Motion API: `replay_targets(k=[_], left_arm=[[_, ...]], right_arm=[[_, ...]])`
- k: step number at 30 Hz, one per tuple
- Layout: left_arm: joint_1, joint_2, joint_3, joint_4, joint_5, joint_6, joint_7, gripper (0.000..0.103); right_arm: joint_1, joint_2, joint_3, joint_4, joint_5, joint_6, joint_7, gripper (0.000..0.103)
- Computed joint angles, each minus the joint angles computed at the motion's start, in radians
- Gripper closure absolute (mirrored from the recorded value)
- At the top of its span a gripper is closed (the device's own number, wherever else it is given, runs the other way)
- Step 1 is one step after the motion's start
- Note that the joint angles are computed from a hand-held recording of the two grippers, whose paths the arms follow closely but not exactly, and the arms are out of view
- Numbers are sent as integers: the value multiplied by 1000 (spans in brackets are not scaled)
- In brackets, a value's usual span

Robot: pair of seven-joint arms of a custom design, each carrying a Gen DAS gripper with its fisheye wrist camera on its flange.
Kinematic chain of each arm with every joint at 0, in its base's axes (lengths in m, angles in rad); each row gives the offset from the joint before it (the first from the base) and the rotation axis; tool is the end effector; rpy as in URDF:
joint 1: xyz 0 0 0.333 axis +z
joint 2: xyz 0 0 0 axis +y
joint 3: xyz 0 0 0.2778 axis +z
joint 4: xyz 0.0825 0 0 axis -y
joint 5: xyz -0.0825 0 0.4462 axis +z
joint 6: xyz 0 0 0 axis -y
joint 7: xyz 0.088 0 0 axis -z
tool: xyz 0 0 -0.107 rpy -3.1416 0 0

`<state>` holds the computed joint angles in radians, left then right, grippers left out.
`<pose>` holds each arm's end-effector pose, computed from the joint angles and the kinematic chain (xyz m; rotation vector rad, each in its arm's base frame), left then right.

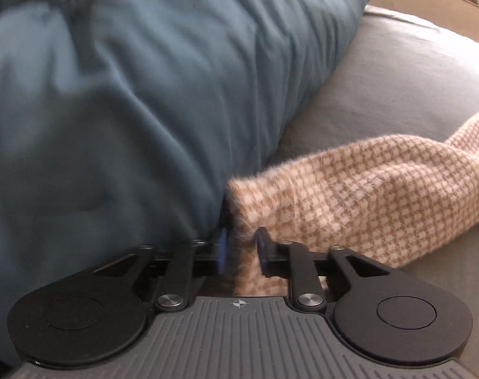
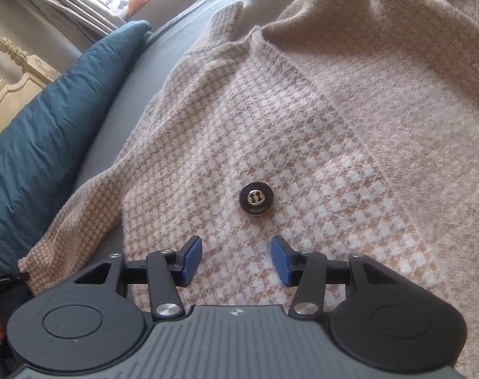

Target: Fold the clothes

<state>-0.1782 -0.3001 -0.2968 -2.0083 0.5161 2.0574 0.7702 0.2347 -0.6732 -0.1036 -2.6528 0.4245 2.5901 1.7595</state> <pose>0.5155 -0.2508 0.5741 -1.9028 1.6296 -0.2997 0.4636 0.0556 0.4592 -1.3970 1.9987 -0.0298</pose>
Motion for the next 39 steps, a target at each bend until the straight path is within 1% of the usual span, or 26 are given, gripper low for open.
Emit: replay_targets(k=[3,5,7,8,9,11,14,16,17,19,21,22,24,26,27,28,29,32,33,36,37,38,39], left_arm=[[-11,-48,-14,-27,29,39,18,68],[-15,-64,-23,-34,34,61,16,67],[-25,-37,-8,-23,-5,138,53,65],[-30,-17,1,-14,-31,182,77,63],[-34,12,7,3,-52,217,103,59],[-36,99,9,62,-69,258,156,58],[-47,247,16,176,-62,293,234,58],[-57,338,34,263,-111,308,280,58],[-59,385,44,313,-174,315,318,56],[-48,493,53,433,-342,316,427,42],[-32,597,47,551,-485,299,525,35],[-26,652,43,617,-538,279,567,35],[-35,770,47,763,-571,206,622,34],[-55,882,59,912,-565,116,657,34],[-65,931,62,982,-561,72,685,34],[-70,961,62,1022,-560,41,717,34],[-74,985,62,1055,-563,17,744,34],[-74,1025,59,1100,-588,-9,798,34],[-71,1025,56,1095,-597,-7,819,34],[-48,982,41,1019,-637,23,899,35],[-42,973,37,1003,-648,27,926,35],[-38,966,35,991,-657,29,949,36],[-39,964,36,985,-660,29,966,37]], right_arm=[[-12,-4,13,-3,-22,-12,8,51],[-13,-3,19,-1,-35,-9,4,51],[-13,0,27,4,-52,2,-3,51],[-9,5,33,12,-65,23,-20,50],[7,17,27,28,-72,47,-56,50],[49,59,6,86,-75,78,-149,50],[136,172,-32,224,-75,113,-404,50],[172,280,-40,342,-65,110,-568,46],[181,343,-42,409,-51,93,-622,46],[192,479,-44,561,-9,38,-720,45],[182,624,-29,724,6,-28,-786,43],[172,695,-17,807,3,-61,-813,41],[153,821,10,949,-56,-108,-847,41],[137,941,36,1094,-123,-167,-881,40],[129,992,49,1158,-147,-196,-896,39],[120,1042,63,1224,-165,-230,-905,35],[111,1095,76,1295,-184,-267,-914,32],[85,1242,116,1499,-216,-376,-896,27],[75,1291,130,1569,-221,-419,-886,24],[62,1419,160,1750,-271,-560,-886,15],[62,1442,163,1779,-289,-589,-894,10],[58,1444,170,1773,-294,-588,-908,6],[53,1426,175,1736,-296,-552,-919,0]])
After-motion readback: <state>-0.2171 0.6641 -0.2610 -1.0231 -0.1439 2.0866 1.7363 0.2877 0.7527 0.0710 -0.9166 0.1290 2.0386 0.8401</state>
